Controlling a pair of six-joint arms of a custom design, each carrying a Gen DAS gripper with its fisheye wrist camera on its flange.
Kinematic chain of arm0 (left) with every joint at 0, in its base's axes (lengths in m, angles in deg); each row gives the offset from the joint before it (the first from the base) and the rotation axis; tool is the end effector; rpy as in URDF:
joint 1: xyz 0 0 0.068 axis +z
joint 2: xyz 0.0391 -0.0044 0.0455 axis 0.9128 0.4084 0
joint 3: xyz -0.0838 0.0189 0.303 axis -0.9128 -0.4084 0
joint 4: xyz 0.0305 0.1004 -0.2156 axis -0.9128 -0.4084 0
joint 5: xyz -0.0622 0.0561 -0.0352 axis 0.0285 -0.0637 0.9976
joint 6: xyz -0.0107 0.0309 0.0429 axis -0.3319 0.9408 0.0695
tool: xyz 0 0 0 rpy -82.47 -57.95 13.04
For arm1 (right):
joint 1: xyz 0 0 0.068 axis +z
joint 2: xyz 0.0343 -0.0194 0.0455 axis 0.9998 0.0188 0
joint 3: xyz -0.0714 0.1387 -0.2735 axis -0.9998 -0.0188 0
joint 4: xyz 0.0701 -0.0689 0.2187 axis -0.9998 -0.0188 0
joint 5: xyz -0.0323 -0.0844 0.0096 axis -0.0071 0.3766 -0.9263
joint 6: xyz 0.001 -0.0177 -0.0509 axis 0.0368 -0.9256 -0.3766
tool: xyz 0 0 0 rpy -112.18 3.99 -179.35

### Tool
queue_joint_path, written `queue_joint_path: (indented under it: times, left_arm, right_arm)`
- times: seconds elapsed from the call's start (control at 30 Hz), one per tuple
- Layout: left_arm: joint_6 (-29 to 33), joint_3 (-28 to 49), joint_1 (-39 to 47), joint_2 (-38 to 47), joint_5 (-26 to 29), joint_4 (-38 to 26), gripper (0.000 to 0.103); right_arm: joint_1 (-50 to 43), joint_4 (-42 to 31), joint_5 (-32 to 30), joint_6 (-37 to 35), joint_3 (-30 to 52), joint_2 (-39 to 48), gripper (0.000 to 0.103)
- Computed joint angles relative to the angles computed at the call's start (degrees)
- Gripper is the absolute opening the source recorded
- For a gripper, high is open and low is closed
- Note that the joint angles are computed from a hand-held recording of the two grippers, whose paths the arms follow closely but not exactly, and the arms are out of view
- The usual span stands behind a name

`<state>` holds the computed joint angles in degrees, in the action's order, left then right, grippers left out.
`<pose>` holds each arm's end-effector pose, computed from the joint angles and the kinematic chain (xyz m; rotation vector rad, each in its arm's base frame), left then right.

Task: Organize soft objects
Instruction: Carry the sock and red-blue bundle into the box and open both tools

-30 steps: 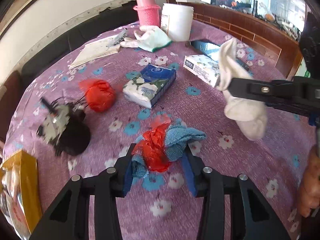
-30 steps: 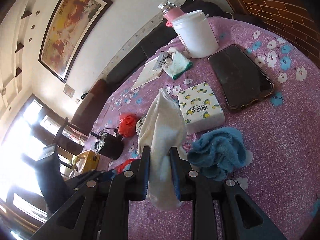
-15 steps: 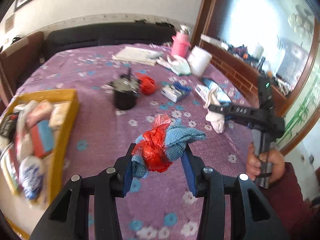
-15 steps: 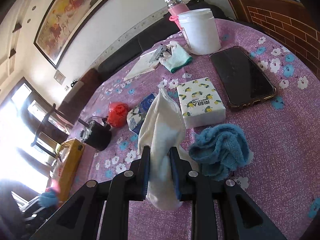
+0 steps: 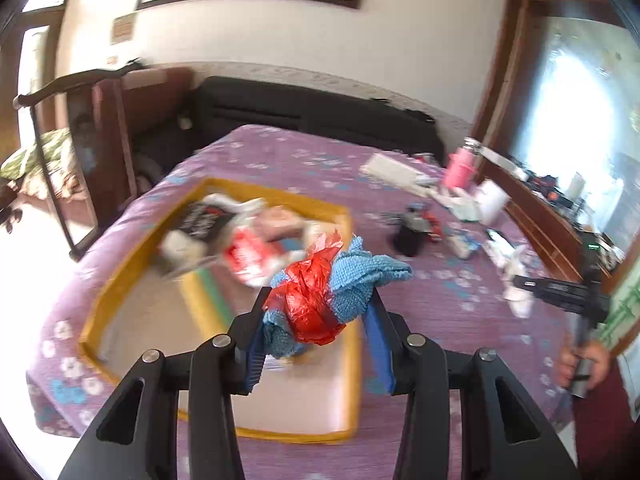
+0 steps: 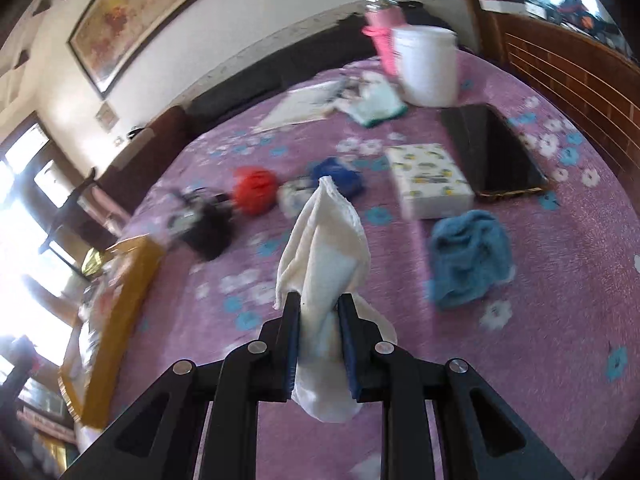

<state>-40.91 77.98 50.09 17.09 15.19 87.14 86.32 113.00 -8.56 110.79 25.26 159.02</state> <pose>0.2848 -0.0873 0.1801 0.2280 2.2107 -0.4467 0.2422 -0.0050 0.1428 0.4667 2.2913 0.3888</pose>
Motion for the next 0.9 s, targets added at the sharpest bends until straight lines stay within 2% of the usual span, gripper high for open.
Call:
queue_joint_path:
  times: [0.1,0.23,0.53,0.63,0.67,0.83,0.9]
  left_arm:
    - [-0.2,1.7,6.4,2.8,2.7,-1.2,0.043]
    - [0.6,5.4,10.5,7.1,3.1,-3.5,0.043]
    - [1.0,15.4,14.3,15.7,0.6,-12.9,0.048]
    - [0.0,17.7,15.9,17.6,2.6,-15.1,0.052]
    - [-0.6,17.7,16.7,17.3,3.9,-15.2,0.053]
    - [-1.8,11.1,19.9,10.6,7.6,-9.2,0.077]
    - [-2.6,8.1,21.5,7.9,8.7,-6.6,0.078]
  right_arm:
    - [9.0,-7.2,3.3,1.4,2.7,-6.1,0.021]
    - [19.2,-12.5,6.1,3.1,8.6,-7.0,0.021]
    - [35.7,-18.4,5.6,5.2,26.6,5.8,0.021]
    - [39.3,-22.1,5.6,4.9,34.0,11.7,0.021]
    - [40.6,-23.5,5.8,4.7,36.7,13.8,0.021]
    - [43.6,-29.4,5.1,3.3,47.3,21.6,0.021]
    - [44.3,-32.9,3.8,2.9,53.1,25.3,0.021]
